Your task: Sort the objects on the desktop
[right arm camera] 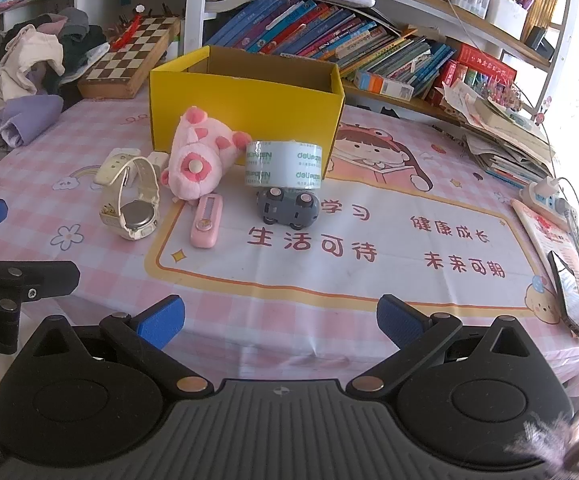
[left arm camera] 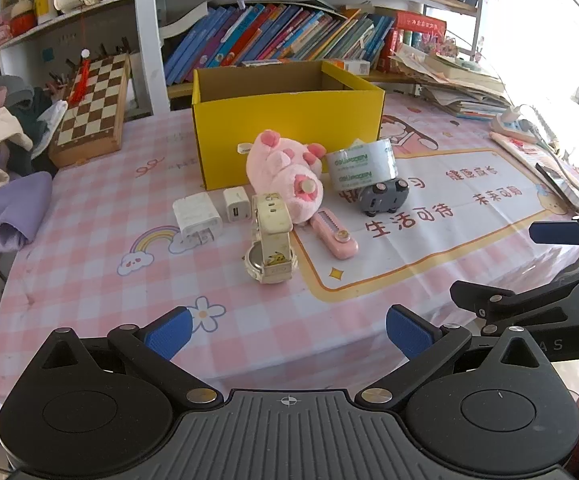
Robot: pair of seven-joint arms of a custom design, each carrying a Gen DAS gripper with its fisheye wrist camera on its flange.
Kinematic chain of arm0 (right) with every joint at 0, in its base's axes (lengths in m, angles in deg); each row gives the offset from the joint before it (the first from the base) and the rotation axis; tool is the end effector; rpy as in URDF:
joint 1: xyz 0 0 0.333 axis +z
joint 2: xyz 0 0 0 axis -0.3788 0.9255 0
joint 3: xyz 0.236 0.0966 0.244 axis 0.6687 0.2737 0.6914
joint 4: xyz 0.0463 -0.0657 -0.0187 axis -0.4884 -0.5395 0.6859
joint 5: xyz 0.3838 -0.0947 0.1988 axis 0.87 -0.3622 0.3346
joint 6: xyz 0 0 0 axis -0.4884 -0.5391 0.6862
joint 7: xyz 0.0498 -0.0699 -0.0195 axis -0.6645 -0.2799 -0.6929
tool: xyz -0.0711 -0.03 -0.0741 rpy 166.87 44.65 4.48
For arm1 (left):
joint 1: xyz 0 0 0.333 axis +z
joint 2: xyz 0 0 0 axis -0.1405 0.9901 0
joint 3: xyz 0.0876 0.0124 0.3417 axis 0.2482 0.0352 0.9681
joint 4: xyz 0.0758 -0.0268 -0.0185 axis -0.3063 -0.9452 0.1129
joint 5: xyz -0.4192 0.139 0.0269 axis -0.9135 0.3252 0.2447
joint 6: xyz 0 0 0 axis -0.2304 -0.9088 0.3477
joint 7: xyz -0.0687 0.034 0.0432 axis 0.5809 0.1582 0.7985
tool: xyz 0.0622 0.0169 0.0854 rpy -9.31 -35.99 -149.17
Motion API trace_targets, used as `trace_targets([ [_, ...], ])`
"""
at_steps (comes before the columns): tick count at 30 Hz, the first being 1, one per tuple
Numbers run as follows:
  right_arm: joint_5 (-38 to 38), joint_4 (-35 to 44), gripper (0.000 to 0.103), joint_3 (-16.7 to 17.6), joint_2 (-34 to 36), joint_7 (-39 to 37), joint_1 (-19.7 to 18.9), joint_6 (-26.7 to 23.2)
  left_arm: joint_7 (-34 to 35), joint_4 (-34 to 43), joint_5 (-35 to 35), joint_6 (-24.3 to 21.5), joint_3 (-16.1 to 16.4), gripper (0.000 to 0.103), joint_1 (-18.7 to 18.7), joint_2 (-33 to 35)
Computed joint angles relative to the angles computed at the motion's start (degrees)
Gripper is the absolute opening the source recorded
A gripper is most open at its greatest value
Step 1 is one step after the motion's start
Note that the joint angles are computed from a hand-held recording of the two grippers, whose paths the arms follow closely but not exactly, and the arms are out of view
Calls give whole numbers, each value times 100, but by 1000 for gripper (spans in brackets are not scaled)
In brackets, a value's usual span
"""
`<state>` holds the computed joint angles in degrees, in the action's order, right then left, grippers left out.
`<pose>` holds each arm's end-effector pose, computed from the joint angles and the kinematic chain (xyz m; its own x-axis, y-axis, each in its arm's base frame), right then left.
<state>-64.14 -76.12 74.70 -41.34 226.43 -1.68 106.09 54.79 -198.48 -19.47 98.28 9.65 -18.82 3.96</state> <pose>0.5700 0.2731 0.4224 -0.0996 -0.9866 0.1296 -0.6934 -0.0246 -0.7201 0.6473 -0.3129 0.4292 -0.5435 -0.8393 0.0101 -0.5999 0.3800 -0.7041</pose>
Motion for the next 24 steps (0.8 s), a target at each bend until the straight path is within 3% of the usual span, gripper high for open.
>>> trace_targets([
  [24, 59, 62, 103, -31, 49, -127, 31, 101, 575, 12, -488, 14, -349, 103, 300, 35],
])
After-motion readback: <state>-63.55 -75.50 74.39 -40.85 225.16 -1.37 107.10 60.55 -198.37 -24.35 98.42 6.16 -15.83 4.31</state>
